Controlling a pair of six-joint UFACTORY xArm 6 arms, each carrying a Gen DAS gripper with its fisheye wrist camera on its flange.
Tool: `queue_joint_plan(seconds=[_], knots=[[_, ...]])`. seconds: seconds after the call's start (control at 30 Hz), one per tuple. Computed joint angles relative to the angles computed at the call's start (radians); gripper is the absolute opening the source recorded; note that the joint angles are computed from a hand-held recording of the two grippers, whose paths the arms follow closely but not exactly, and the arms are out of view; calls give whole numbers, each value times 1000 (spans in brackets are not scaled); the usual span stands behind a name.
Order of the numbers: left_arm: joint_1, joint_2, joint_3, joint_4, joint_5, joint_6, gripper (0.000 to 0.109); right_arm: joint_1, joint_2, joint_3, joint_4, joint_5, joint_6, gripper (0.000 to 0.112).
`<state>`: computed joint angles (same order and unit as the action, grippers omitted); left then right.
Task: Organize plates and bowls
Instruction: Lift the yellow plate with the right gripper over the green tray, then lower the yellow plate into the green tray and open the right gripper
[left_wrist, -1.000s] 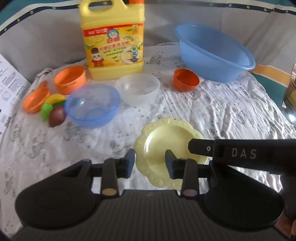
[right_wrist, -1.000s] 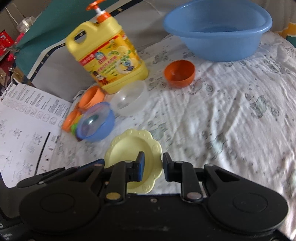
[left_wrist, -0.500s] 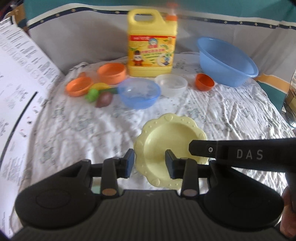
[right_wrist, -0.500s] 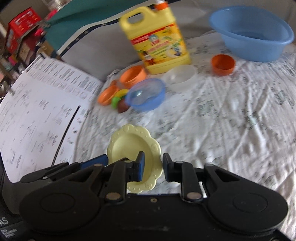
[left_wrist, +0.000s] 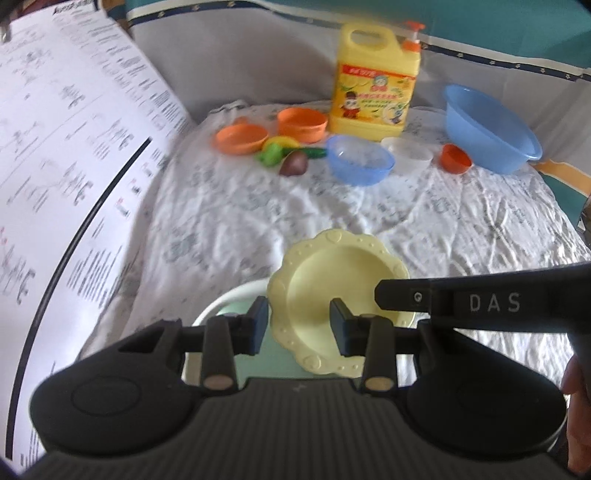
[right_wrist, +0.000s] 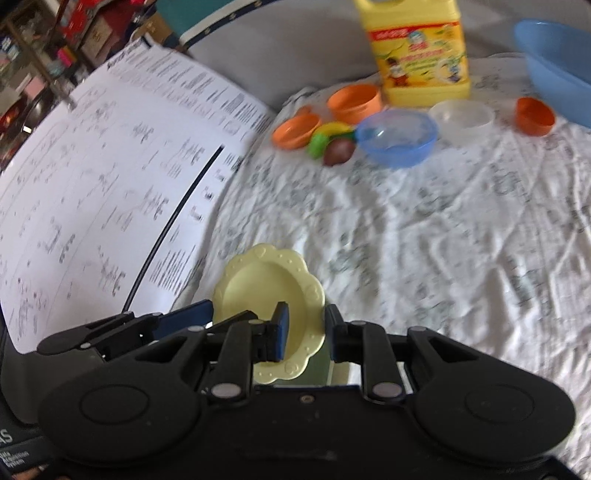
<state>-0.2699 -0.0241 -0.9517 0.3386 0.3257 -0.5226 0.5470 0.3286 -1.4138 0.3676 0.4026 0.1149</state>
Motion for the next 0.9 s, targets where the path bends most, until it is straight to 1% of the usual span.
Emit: queue_joint_plan(seconds=[0.2, 0.33, 0.53, 0.9], knots=[[27, -46, 92, -59, -19, 35, 35, 28, 21, -14, -31, 43, 12, 21], [36, -47, 121, -102, -22, 70, 35, 48, 48, -29, -54, 65, 45, 21], [42, -16, 113, -160, -13, 129, 35, 54, 91, -77, -73, 108, 86, 21], [47, 24, 89, -211, -8, 174, 35, 48, 146, -134, -79, 136, 81, 23]])
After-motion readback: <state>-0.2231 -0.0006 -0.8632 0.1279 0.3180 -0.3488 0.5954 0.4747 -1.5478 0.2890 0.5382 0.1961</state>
